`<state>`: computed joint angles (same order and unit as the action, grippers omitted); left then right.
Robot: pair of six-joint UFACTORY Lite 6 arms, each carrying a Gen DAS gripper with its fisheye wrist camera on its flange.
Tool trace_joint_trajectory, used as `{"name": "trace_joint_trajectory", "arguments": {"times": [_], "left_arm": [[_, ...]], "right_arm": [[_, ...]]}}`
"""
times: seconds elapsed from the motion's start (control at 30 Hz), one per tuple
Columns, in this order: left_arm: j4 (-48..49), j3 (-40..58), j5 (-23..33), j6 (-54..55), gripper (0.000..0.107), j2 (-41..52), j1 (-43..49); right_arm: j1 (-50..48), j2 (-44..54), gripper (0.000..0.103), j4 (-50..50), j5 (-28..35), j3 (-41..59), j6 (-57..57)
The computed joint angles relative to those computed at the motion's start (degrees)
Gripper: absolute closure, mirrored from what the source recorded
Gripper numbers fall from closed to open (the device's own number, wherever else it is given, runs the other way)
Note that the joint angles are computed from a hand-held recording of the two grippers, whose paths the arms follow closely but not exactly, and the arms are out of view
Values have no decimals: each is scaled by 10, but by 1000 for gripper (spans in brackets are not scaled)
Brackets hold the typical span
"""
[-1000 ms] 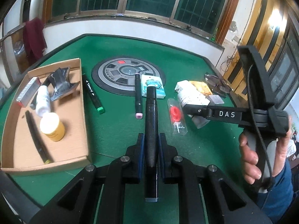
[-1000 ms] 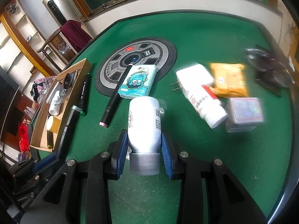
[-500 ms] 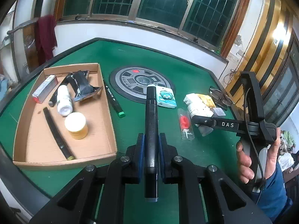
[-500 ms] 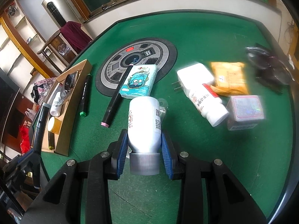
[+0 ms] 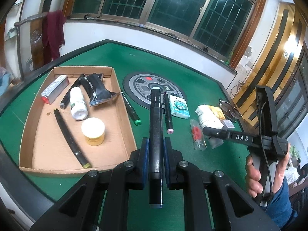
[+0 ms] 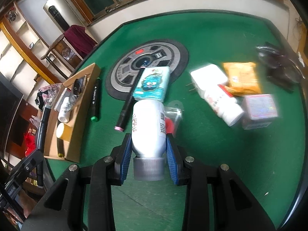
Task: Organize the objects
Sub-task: 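Grasp a pink-capped black marker with the left gripper while the right gripper grasps the large white bottle, then carry the marker and white bottle into the cardboard tray and open both grippers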
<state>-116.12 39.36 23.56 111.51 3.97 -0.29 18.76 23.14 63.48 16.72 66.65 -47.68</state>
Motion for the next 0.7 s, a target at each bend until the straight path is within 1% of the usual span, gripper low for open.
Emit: {"name": "trace_joint_trajectory", "arguments": {"times": [0.2,0.37,0.5,0.7], "left_arm": [[26,-6,26,-10,95,-6,42],[50,-5,55,-18,95,-1,97],[57,3,70,-17,95,17,128],[53,26,85,1,95,58,175]], "right_arm": [[58,15,72,-43,-12,24,66],[103,34,72,-83,-8,61,124],[138,65,71,-126,1,119,187],[191,138,71,-255,17,238,332]]}}
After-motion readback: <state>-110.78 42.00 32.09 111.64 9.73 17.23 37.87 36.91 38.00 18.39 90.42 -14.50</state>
